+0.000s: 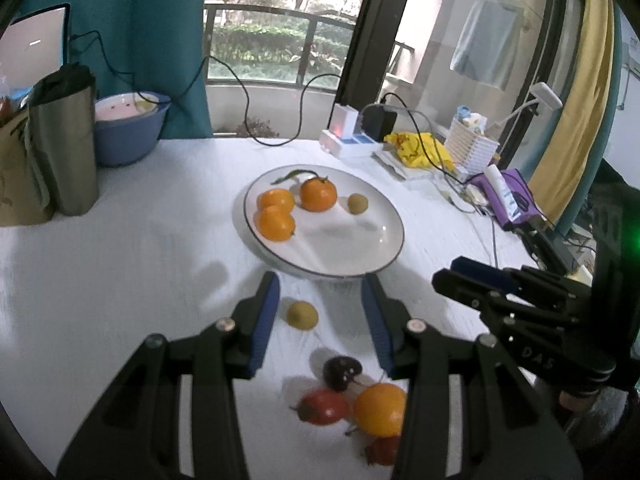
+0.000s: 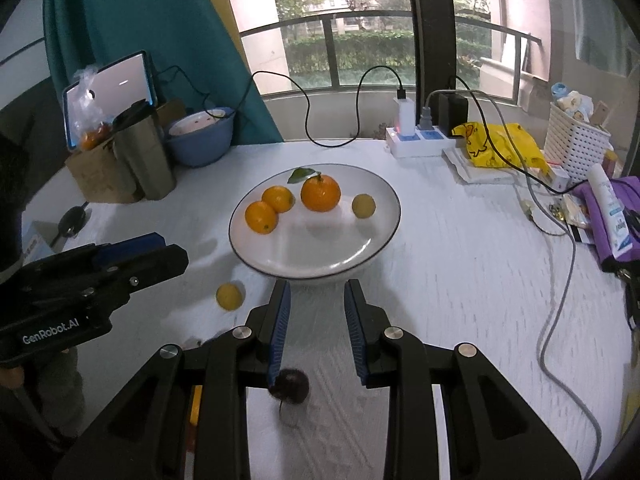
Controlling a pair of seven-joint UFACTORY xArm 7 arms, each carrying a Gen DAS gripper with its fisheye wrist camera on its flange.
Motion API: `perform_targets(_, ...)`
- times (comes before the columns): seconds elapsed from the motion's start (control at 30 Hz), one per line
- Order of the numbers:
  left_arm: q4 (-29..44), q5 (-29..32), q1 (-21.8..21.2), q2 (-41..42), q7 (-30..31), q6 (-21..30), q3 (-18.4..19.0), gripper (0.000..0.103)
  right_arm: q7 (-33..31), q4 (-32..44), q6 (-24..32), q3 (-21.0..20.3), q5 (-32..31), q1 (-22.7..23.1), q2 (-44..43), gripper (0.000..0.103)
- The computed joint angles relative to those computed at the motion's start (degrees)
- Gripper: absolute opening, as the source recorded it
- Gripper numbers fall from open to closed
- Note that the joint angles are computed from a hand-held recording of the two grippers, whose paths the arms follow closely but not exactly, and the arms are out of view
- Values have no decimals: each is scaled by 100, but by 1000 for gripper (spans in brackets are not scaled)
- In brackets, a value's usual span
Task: Organize fruits
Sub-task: 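Move both tools back toward the remaining fruits beside the plate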
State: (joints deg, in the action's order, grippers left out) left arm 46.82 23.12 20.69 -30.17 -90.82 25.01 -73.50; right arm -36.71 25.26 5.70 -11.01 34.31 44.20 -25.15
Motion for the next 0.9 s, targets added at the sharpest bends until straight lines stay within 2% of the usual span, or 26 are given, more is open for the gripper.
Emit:
perform_targets(0.23,-80,-83,-246,-106,-139,100,15,44,271,-328,21,200,-221,-129,-352,30)
perform_targets(0.47,-236,-132,-664,-228,-356,265,129,44,635,-658,89,284,-530,-54,-715,30)
perform_targets(0.57,-319,-119,-865,-246,-471,345,198,44,775,-753,127,283,-638,25,-824,31)
perform_targets(0.63,-371,-86,-982,-237,-560,400,234,44,823,-820,166,226,-662,145,-915,39)
perform_targets(0.9,-603,111,-1445,-143,-1061,525,423,44,1004,-1019,210,183,-737,495,-1056,39)
